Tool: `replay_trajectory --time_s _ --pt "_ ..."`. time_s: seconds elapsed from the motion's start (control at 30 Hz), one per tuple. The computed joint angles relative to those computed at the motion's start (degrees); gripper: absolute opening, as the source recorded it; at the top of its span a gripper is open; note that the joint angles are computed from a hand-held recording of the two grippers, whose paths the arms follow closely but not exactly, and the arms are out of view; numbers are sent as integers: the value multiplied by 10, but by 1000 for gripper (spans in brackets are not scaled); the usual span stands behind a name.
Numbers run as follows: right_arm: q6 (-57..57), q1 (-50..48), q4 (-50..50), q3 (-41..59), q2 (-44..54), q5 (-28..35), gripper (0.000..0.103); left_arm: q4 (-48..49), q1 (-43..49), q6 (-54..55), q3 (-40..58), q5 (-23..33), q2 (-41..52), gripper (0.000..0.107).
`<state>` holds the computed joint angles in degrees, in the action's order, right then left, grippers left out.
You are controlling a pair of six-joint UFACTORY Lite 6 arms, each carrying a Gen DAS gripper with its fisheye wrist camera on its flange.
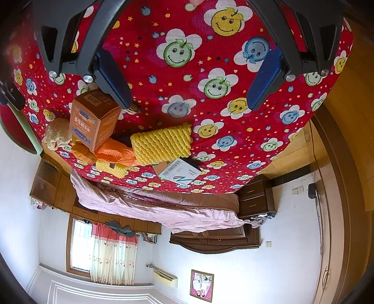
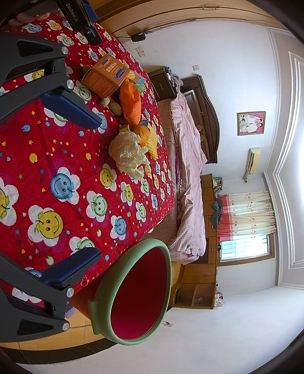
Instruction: Collect trash
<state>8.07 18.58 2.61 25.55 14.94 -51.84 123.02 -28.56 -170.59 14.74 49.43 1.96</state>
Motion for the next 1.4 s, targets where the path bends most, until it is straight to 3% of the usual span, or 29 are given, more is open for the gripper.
replay_trajectory --time_s 0.83,1.13,1.4 --pt "0 3 2 0 2 -2 103 0 1 0 0 -1 0 98" --pt "3 4 -4 -5 -3 2 103 11 21 16 9 -32 -4 98" --pt "54 -29 -81 43 9 73 103 57 55 42 40 -70 4 98"
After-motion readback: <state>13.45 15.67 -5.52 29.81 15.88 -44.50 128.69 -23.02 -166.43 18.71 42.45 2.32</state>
